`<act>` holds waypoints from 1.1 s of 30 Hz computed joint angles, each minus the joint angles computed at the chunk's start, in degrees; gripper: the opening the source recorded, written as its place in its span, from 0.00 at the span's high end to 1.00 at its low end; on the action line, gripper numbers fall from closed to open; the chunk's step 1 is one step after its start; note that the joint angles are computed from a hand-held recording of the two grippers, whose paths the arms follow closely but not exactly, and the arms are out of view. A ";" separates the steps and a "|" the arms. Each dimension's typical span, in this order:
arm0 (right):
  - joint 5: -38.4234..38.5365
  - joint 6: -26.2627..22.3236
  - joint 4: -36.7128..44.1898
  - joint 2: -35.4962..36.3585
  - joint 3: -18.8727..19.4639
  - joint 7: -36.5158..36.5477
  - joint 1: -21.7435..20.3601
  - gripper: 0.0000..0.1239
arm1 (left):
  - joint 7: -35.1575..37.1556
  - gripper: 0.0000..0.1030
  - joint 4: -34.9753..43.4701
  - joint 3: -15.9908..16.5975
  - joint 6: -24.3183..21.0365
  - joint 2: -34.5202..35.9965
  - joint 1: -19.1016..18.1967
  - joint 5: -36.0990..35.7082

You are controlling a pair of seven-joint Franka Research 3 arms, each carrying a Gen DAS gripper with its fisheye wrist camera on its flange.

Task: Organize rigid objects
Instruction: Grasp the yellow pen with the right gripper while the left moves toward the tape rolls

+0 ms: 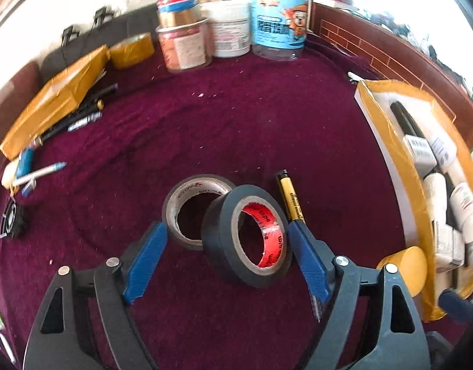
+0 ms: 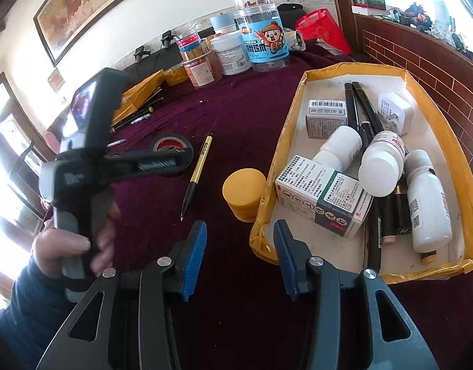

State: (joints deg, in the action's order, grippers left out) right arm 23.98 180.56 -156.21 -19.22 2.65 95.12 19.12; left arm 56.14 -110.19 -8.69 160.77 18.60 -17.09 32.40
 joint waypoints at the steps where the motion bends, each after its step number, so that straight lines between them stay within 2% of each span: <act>1: 0.14 0.08 -0.07 -0.09 -0.33 -0.15 0.33 0.67 | 0.09 0.21 -0.36 0.05 0.48 -0.17 0.19 0.00; 4: 0.85 0.02 -0.01 -0.33 -1.57 -0.78 1.58 0.67 | 6.51 0.29 -2.29 -3.78 2.10 -1.22 4.41 -7.92; 6: 1.07 -0.15 0.16 -0.58 -1.67 -1.05 1.84 0.67 | 16.86 0.51 -3.93 -9.67 0.93 -2.74 10.17 -20.54; 8: 0.84 -0.70 0.48 -0.80 -1.16 -1.18 1.36 0.67 | 22.96 0.59 -4.30 -12.56 -1.89 -3.78 13.33 -29.49; 9: 0.24 -1.30 0.95 -0.87 -0.23 -0.96 0.48 0.67 | 24.61 0.59 -5.06 -12.75 -1.96 -4.58 13.82 -32.11; 12: -1.73 -2.68 2.64 -0.41 1.95 -0.48 -1.35 0.67 | 24.81 0.59 -7.06 -10.24 -2.13 -6.84 12.47 -33.79; 14: -4.76 -3.97 4.89 0.97 5.00 1.02 -4.30 0.67 | 26.24 0.59 -7.60 -9.19 -1.93 -7.32 12.00 -36.20; 17: -10.63 -5.32 8.14 3.98 9.32 5.20 -8.85 0.67 | 33.66 0.58 -7.74 -10.92 -0.60 -7.10 13.89 -46.81; 19: -15.24 -7.04 11.29 7.23 11.08 8.17 -10.62 0.65 | 37.01 0.55 -7.26 -11.29 -0.63 -6.91 14.31 -51.68; 21: -19.32 -8.42 13.83 9.95 11.61 10.46 -10.83 0.64 | 36.72 0.43 -6.90 -10.31 -0.63 -6.66 13.77 -53.23; 22: -22.38 -9.09 15.32 11.49 12.22 12.28 -11.34 0.64 | 36.66 0.42 -6.57 -9.93 -0.92 -6.46 13.72 -53.88; 24: -33.36 -10.33 17.68 13.67 14.37 20.21 -14.11 0.65 | 35.31 0.42 -6.19 -9.10 -1.57 -6.13 13.60 -54.81; 25: -41.77 -11.94 19.66 15.13 15.71 26.84 -16.13 0.65 | 34.50 0.42 -5.79 -8.71 -2.05 -5.73 13.59 -55.11; 27: -49.21 -15.43 23.35 18.10 15.30 32.57 -16.22 0.65 | 33.03 0.42 -5.37 -8.30 -3.30 -5.31 13.82 -55.97; 30: -47.14 -17.85 26.97 21.85 13.19 30.49 -14.31 0.65 | 31.27 0.42 -4.96 -7.76 -3.77 -4.90 13.76 -55.83; 32: -44.25 -19.20 28.34 23.46 12.14 27.70 -13.21 0.71 | 29.93 0.42 -5.15 -7.34 -3.14 -4.97 13.52 -54.98; 33: -45.35 -17.87 28.36 23.95 11.18 28.22 -12.51 0.73 | 29.60 0.42 -5.18 -7.27 -3.00 -4.96 13.58 -54.67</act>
